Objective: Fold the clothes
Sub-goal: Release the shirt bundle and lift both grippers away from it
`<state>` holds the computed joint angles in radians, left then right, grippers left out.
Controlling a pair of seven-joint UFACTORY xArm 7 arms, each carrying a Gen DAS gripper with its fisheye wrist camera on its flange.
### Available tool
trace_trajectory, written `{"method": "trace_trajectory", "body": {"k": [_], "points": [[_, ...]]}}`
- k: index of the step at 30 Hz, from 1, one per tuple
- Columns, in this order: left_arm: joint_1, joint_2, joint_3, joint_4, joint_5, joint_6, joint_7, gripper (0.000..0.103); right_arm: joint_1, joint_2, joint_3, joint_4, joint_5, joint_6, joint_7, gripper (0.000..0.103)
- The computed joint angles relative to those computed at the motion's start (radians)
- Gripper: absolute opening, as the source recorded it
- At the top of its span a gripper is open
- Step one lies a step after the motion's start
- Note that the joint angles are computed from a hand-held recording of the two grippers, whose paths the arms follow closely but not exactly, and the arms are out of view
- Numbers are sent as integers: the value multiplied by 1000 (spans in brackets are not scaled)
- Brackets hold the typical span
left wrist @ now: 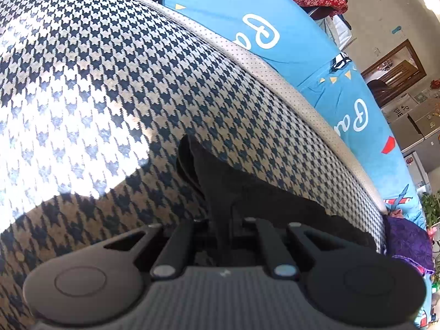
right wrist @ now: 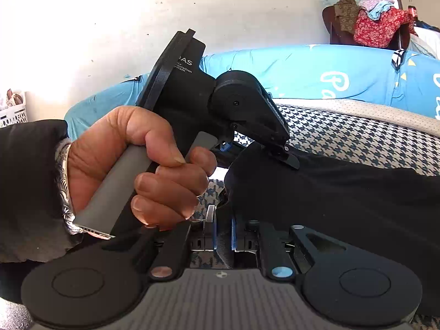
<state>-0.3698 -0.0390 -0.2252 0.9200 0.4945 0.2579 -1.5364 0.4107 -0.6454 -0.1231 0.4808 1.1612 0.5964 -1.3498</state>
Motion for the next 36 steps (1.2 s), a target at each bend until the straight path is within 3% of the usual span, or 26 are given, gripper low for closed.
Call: {"method": "trace_trajectory", "body": {"k": [4,6,8,10,14,21,28,36], "points": [[-17,6,-12,37,19,171,-13,13,-19,12,17,4,-90,49,57,19],[-25,-14,-22,49,104,260,-89,18,-32,-7,-5,1,-141,111,77,23],[-29,-41,-41,59,201,348,-170,32,-47,-34,-23,-5,-173,151,87,31],[-29,-69,-56,61,272,394,-218,36,-65,-65,-37,-15,-193,168,94,37],[-22,-91,-61,45,300,304,-207,37,-108,-88,-55,-23,-214,132,128,37],[-62,12,-77,99,317,166,-163,47,-157,-82,-64,-55,-269,-79,228,38],[-184,122,-42,187,339,190,-124,52,-140,-62,-129,-73,-359,-225,298,38],[-283,161,-11,222,378,271,-116,59,-24,-10,-207,-89,-418,-419,307,38]]}}
